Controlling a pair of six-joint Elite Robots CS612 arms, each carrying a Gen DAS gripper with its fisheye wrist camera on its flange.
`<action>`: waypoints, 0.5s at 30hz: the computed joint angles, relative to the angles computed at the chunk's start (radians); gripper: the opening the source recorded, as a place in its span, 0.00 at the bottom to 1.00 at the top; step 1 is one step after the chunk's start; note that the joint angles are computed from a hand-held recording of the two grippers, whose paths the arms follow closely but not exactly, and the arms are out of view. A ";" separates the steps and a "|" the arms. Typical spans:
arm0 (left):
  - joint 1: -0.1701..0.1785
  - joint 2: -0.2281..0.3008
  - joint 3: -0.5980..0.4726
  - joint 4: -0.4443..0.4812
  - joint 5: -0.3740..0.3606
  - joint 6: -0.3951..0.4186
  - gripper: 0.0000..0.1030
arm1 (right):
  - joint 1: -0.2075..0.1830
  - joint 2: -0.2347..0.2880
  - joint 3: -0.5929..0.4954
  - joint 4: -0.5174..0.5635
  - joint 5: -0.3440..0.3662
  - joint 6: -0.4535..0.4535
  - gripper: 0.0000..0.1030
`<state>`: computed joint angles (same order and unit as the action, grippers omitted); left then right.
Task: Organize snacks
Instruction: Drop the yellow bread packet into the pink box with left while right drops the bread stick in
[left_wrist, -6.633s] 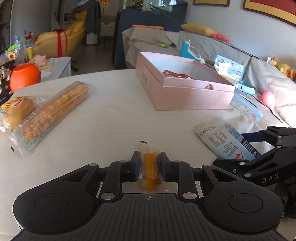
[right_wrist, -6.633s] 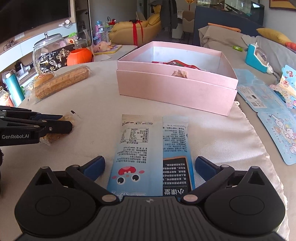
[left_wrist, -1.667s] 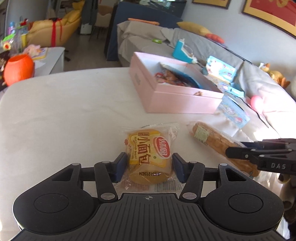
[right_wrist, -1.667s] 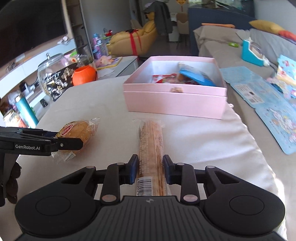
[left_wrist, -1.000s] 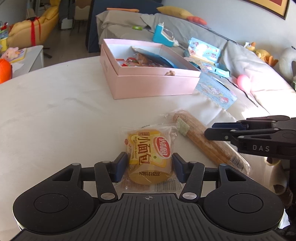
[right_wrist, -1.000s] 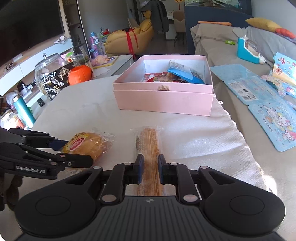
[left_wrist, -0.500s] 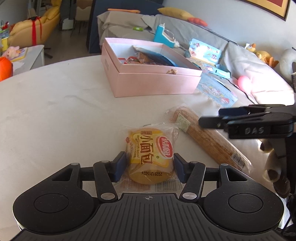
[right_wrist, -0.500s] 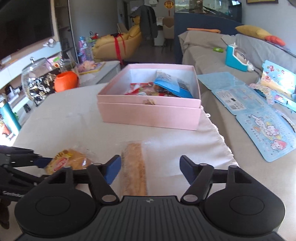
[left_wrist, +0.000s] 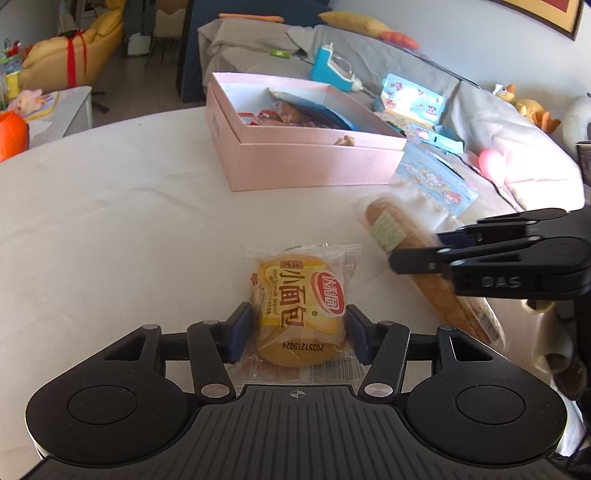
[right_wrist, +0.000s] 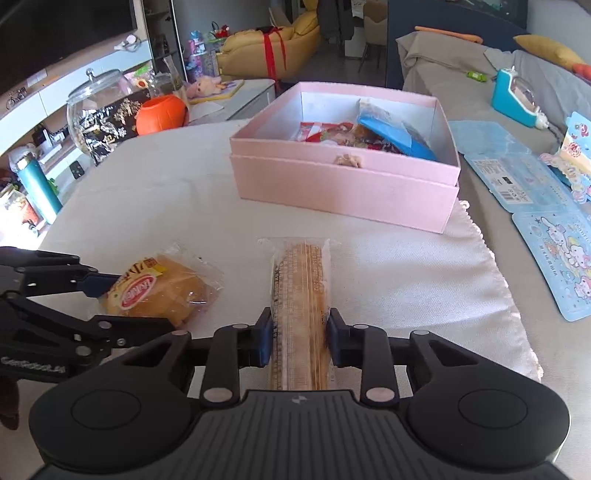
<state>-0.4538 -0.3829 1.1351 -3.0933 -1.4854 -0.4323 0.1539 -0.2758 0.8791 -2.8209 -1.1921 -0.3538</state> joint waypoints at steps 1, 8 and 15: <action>-0.001 -0.001 -0.001 -0.002 0.003 0.003 0.57 | -0.004 -0.008 0.012 -0.009 0.014 0.002 0.27; -0.004 -0.018 -0.015 -0.065 0.052 0.049 0.57 | -0.028 -0.041 0.041 -0.091 0.099 0.052 0.27; 0.017 0.034 -0.193 -0.107 0.091 0.107 0.57 | -0.024 -0.042 -0.037 -0.228 0.096 0.137 0.27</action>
<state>-0.4371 -0.3487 0.9424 -3.2004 -1.3940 -0.3250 0.1295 -0.3180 0.8419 -3.0489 -1.0959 -0.2169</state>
